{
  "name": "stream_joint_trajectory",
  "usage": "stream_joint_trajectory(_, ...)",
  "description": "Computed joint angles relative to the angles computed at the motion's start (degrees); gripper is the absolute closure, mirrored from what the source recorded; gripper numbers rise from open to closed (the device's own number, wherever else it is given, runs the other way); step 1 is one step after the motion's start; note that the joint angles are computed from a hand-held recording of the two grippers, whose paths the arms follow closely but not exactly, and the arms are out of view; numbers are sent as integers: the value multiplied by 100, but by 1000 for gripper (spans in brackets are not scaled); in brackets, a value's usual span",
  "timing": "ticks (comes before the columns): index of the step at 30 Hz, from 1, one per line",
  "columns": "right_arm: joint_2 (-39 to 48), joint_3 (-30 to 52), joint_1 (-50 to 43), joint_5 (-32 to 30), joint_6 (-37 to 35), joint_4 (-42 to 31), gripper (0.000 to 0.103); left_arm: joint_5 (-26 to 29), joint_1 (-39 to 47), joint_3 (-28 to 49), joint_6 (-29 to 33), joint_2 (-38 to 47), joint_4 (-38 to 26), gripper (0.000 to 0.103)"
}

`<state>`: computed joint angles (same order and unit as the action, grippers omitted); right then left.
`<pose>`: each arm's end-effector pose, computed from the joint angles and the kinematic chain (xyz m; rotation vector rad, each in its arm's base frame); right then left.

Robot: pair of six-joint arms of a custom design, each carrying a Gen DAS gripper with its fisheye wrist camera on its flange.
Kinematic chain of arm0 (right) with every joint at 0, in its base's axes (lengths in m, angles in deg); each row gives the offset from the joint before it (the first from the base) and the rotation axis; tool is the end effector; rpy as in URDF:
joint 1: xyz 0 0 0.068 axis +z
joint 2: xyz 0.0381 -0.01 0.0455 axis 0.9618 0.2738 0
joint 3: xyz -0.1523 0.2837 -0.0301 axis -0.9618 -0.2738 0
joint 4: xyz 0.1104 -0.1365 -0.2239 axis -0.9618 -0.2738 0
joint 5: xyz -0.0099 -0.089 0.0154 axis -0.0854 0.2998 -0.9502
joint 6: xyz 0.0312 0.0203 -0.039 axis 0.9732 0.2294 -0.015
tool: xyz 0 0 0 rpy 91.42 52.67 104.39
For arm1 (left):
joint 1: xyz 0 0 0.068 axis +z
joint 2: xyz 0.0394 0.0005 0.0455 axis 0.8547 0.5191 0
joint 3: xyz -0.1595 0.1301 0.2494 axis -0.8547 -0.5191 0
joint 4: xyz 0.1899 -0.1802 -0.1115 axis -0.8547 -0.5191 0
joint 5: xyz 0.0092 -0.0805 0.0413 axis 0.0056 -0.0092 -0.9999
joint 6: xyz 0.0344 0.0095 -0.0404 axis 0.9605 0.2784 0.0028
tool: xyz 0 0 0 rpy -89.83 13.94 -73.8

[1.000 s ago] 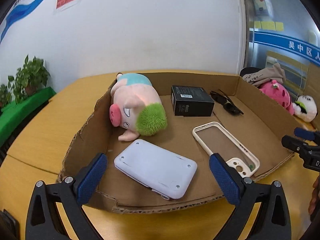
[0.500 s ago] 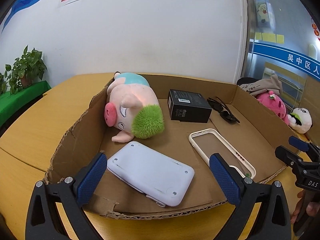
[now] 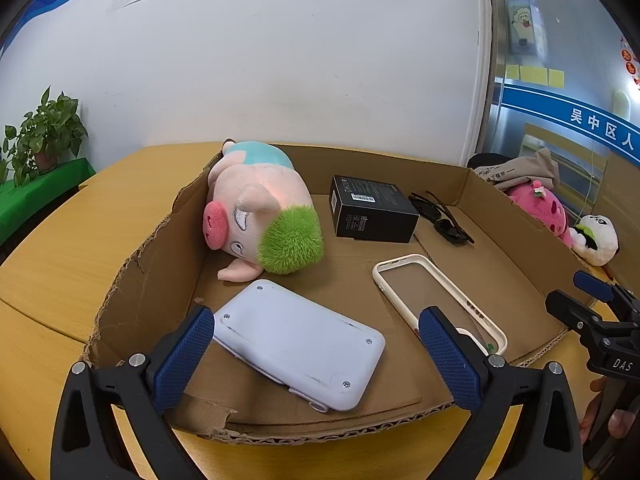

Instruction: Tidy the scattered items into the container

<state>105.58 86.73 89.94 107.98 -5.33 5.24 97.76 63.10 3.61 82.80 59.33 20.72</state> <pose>0.2413 0.0553 0.1040 0.1756 2.0789 -0.0712 0.2741 0.0071 0.0758 0.2812 2.1154 -0.3129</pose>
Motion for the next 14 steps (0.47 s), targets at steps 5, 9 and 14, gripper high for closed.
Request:
stream_joint_trajectory(5,-14,14,13,42,21,-41,1,4,-4,3,-4,3,-4,0)
stream_joint_trajectory(9,-29,22,4,58,23,-74,1,0,-11,0,-8,5,2,0)
stream_joint_trajectory(14,-35,21,-4,58,16,-83,1,-6,-13,-5,-3,13,10,0)
